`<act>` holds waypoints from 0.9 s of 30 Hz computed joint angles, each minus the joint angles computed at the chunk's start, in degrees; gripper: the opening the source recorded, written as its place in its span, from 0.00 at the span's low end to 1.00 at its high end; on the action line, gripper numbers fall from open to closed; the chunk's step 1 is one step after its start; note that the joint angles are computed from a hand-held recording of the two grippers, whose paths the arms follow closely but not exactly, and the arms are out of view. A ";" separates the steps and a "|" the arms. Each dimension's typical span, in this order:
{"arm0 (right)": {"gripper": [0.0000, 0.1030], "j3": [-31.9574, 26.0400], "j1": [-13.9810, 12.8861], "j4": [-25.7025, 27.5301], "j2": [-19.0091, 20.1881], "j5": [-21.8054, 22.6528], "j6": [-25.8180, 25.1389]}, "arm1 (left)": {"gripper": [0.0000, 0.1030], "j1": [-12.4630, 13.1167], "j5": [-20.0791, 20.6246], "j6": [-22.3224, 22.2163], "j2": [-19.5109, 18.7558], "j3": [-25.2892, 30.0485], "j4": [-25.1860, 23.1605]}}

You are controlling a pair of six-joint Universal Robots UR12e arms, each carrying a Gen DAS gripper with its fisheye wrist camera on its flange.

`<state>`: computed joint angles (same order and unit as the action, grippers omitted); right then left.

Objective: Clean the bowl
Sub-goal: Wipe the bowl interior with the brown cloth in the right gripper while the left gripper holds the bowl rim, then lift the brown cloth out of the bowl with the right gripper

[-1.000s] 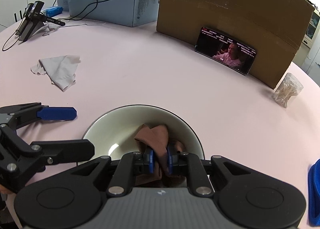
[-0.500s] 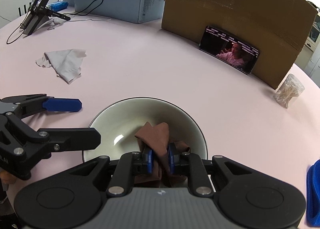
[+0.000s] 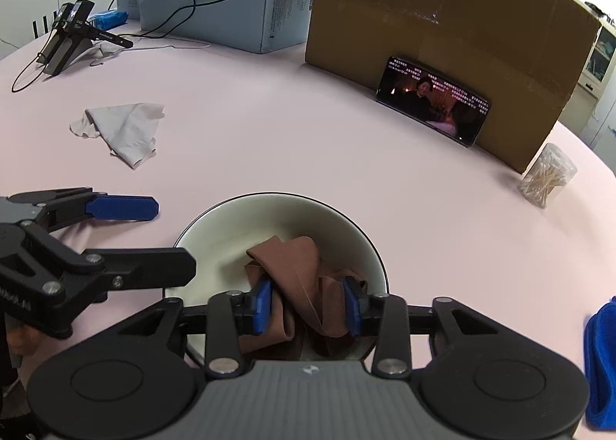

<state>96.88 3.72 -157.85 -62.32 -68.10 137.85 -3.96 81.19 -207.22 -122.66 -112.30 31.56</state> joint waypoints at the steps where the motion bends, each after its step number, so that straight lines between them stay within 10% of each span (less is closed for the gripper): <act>1: 0.21 -0.27 0.14 0.18 0.25 -0.34 0.06 | 1.00 0.01 -0.02 0.00 -0.02 0.02 0.01; 12: 0.18 0.41 -0.25 -2.51 1.06 3.67 2.27 | 1.00 -0.02 0.01 -0.02 -0.09 0.22 -0.09; 27: 0.14 5.39 -4.79 -23.51 2.76 17.44 21.67 | 1.00 -0.16 0.21 -0.03 0.02 0.15 -0.20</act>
<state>102.27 -1.08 -181.36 -59.56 -50.66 159.52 -4.12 81.40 -207.25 -122.64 -112.15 31.36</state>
